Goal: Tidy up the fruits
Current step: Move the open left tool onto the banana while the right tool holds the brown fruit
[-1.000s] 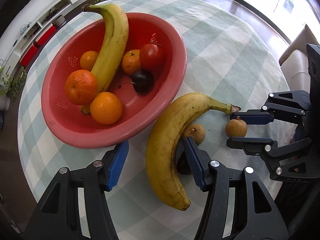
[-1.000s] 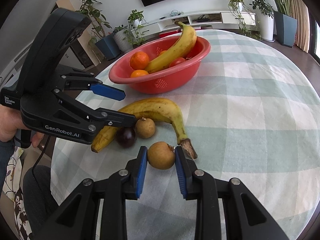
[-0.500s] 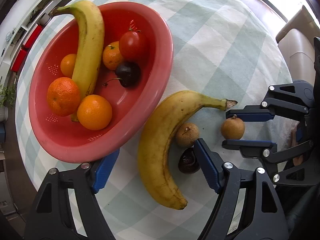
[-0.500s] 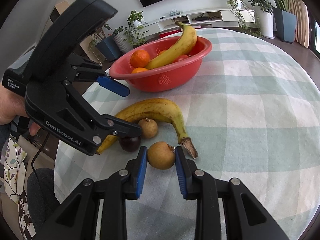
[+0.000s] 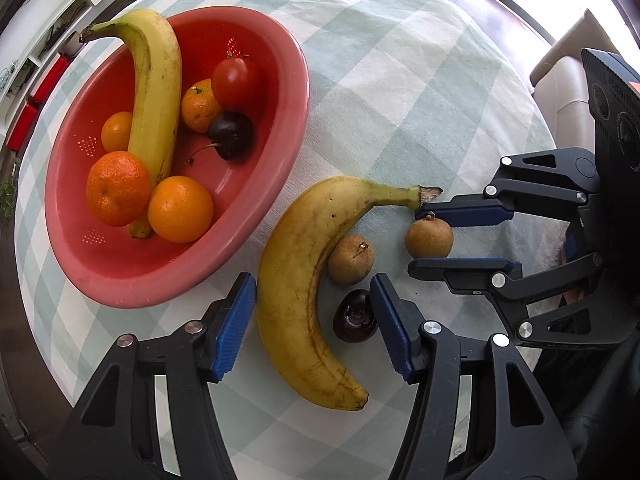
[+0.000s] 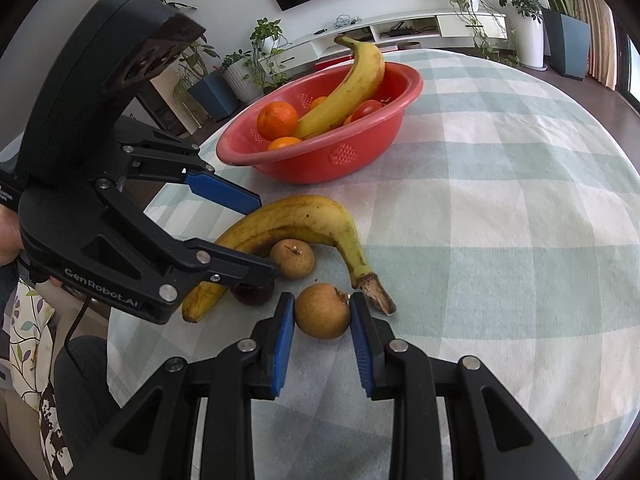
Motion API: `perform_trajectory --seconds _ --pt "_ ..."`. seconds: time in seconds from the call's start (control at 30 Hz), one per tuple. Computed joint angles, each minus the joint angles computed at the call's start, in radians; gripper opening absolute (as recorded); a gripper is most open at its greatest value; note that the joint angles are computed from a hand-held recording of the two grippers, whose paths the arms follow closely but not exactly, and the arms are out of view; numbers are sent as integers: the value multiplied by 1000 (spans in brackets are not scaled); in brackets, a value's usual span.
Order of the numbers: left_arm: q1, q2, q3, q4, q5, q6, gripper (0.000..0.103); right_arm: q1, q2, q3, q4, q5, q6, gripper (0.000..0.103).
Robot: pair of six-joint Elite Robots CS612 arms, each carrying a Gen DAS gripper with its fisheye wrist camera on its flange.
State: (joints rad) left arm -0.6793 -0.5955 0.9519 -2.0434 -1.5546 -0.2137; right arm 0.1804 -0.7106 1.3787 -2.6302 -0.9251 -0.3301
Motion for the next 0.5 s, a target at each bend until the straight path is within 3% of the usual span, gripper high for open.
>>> perform_trajectory --seconds 0.07,0.13,0.17,0.23,0.3,0.5 --pt "1 -4 5 8 16 -7 60 1 0 0 1 -3 -2 30" --pt "0 5 -7 17 53 -19 78 1 -1 0 2 -4 -1 30" --pt "0 15 -19 19 55 -21 79 1 0 0 1 -4 0 30" --pt "2 19 -20 10 27 -18 76 1 -1 0 2 -3 0 30" --pt "2 18 -9 -23 7 -10 64 1 0 0 3 -4 -2 30" --pt "0 15 4 -53 21 -18 58 1 -1 0 3 -3 -2 30"
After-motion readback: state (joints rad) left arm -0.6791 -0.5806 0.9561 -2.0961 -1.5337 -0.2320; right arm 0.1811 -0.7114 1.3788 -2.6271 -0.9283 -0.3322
